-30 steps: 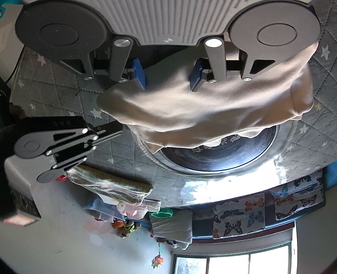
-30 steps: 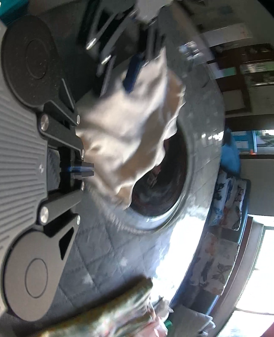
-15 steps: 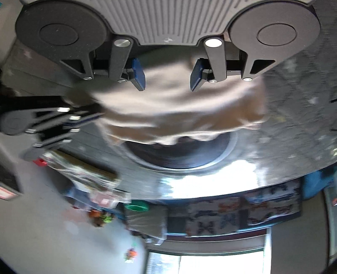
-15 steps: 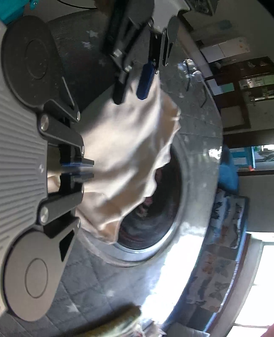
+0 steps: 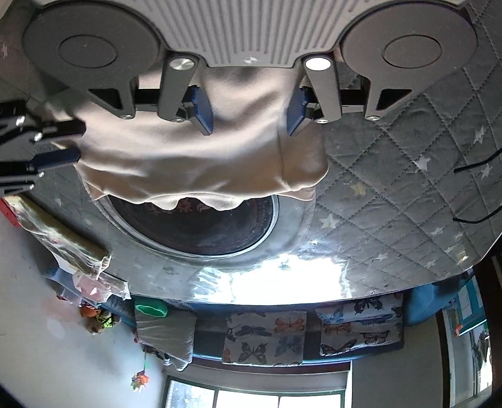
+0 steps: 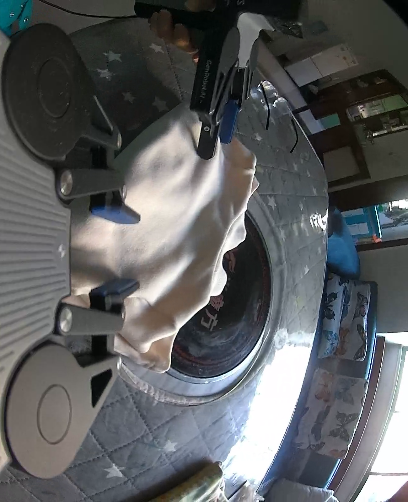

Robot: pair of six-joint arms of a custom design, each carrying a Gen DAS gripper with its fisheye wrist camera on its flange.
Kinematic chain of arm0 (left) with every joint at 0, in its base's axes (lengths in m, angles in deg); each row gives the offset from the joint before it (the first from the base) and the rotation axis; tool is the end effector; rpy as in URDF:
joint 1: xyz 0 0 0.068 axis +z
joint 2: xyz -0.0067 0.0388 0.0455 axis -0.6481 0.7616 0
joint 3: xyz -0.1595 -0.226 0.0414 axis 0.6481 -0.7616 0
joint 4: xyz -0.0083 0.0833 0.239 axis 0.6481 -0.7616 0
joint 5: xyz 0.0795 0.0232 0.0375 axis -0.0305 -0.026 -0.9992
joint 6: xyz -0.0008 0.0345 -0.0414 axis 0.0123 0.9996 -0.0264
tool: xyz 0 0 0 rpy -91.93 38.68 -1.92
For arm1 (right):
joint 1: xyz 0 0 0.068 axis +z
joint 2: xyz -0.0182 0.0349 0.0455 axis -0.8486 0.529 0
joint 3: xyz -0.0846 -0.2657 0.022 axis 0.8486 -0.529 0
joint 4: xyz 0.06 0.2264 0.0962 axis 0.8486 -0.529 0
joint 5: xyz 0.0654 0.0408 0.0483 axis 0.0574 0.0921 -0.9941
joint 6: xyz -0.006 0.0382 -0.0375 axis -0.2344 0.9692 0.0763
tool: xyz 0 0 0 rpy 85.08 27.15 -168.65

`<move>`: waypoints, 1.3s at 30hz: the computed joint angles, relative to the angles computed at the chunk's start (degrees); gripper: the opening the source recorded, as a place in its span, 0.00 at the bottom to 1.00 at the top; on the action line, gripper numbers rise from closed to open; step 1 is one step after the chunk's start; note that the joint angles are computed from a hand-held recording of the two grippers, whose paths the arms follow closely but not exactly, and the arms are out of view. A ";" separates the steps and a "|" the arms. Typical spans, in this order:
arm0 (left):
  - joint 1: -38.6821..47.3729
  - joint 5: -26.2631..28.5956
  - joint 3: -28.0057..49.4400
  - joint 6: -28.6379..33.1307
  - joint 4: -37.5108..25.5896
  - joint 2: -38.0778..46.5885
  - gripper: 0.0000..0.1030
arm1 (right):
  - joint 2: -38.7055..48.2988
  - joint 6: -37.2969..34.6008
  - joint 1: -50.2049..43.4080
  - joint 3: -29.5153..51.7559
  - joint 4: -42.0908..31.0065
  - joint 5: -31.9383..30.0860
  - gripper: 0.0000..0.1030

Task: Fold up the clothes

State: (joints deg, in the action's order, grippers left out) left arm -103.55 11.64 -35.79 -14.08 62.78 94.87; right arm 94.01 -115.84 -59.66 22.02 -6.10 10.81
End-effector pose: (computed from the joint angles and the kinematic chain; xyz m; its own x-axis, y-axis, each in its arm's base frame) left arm 0.1408 -0.2302 0.0888 -0.7343 -0.1735 -0.6563 -0.1511 0.9843 -0.0912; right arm 0.2542 0.0132 0.1002 -0.5125 -0.6040 -0.6103 -0.8144 0.5672 0.1226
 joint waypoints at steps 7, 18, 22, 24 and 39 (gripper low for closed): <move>-2.62 -2.06 6.00 -4.67 -8.81 1.55 0.72 | -2.91 2.09 0.54 -0.88 -0.73 2.23 0.59; -8.87 -6.89 12.89 -15.66 -23.55 3.16 1.00 | -13.99 -0.36 -2.97 -4.90 -4.16 2.80 0.79; -11.45 -8.22 14.74 -20.95 -29.99 3.25 1.00 | -18.43 -2.13 -6.14 -6.10 -5.74 1.98 0.87; -12.42 -8.35 15.66 -22.54 -32.35 3.55 1.00 | -20.04 -3.61 -8.17 -6.08 -7.18 1.63 0.89; -16.86 -9.28 21.39 -30.58 -42.68 6.46 1.00 | -23.15 -14.19 -27.26 -1.40 -19.81 -5.83 0.94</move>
State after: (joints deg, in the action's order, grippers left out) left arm -120.40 2.37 -14.40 -44.66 20.10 101.33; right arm 70.86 -130.02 -86.92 20.61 -25.91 4.98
